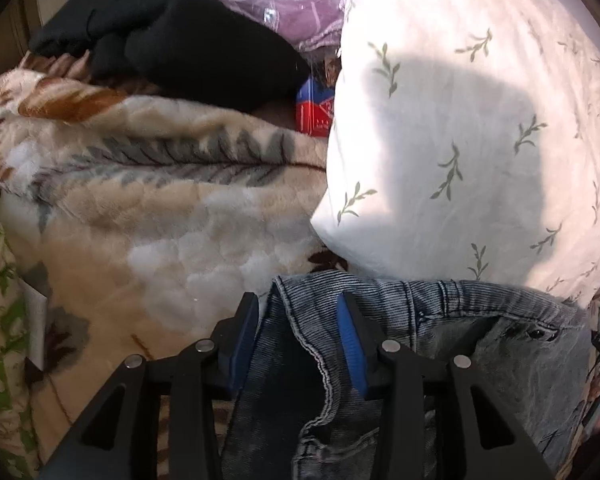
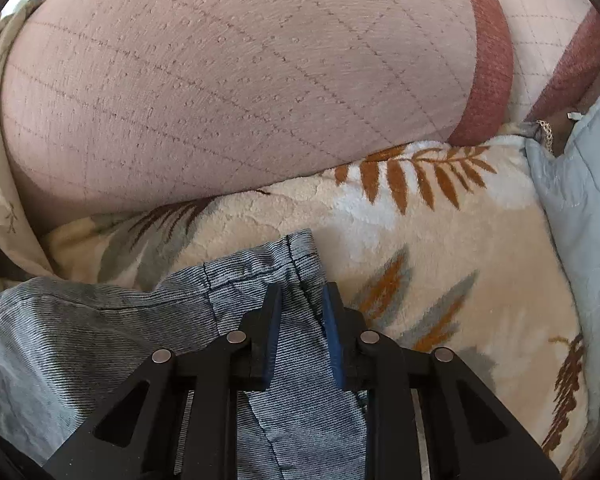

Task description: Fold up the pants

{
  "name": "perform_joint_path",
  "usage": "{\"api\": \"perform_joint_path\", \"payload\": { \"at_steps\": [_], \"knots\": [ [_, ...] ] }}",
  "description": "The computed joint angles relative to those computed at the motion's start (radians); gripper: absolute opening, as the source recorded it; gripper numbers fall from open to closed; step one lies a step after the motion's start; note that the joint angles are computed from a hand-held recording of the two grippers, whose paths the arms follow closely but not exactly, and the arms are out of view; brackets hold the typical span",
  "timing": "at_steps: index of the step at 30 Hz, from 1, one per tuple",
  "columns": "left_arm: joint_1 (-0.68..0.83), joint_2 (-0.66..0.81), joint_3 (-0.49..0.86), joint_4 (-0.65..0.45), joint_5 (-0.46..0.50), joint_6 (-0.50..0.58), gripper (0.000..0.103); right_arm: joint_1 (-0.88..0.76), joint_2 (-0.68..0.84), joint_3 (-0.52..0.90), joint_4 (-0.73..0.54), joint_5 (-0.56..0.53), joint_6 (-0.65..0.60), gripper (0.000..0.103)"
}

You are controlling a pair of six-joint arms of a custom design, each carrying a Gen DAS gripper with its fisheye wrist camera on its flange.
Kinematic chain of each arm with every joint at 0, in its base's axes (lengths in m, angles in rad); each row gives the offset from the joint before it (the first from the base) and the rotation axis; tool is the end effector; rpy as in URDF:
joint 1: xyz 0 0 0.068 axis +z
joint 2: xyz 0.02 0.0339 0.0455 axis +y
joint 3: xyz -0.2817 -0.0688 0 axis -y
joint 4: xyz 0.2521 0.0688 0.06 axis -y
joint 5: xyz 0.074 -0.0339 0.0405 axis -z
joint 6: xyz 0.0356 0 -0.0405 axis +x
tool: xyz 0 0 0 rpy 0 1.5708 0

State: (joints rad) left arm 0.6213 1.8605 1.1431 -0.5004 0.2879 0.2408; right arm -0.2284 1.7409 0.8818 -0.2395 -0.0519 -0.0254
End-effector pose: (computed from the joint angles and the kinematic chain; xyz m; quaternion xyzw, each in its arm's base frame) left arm 0.3045 0.2056 0.1615 -0.1595 0.9615 -0.0557 0.2169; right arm 0.3195 -0.0724 0.1419 0.0924 0.9675 -0.0046 0.2351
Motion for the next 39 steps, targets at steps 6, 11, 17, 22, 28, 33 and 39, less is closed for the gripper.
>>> {"api": "perform_joint_path", "payload": {
  "at_steps": [6,11,17,22,28,33,39],
  "knots": [
    [-0.024,0.068,0.027,0.04,0.006,-0.044,0.043,-0.007,0.082,0.027,0.046,0.022,0.073,0.069],
    [-0.024,0.037,-0.063,0.146,0.038,-0.079,0.009,-0.019,0.075,-0.013,0.101,-0.033,-0.028,0.017],
    [-0.007,-0.083,-0.175,0.194,0.053,-0.083,0.004,0.024,0.044,-0.089,0.191,0.023,-0.024,0.013],
    [0.107,-0.198,-0.187,0.114,0.198,-0.036,0.004,-0.037,-0.077,-0.201,0.247,-0.048,-0.043,0.013],
    [0.277,-0.41,-0.151,-0.219,0.414,0.15,0.004,-0.215,-0.448,-0.296,0.028,-0.234,-0.108,0.013],
    [0.459,-0.504,-0.139,-0.51,0.566,0.434,0.004,-0.29,-0.656,-0.174,-0.289,-0.308,-0.142,0.013],
    [0.785,-0.426,-0.125,-0.893,0.601,0.961,0.005,-0.704,-0.765,-0.15,-0.61,-0.592,-0.466,0.013]
  ]
}}
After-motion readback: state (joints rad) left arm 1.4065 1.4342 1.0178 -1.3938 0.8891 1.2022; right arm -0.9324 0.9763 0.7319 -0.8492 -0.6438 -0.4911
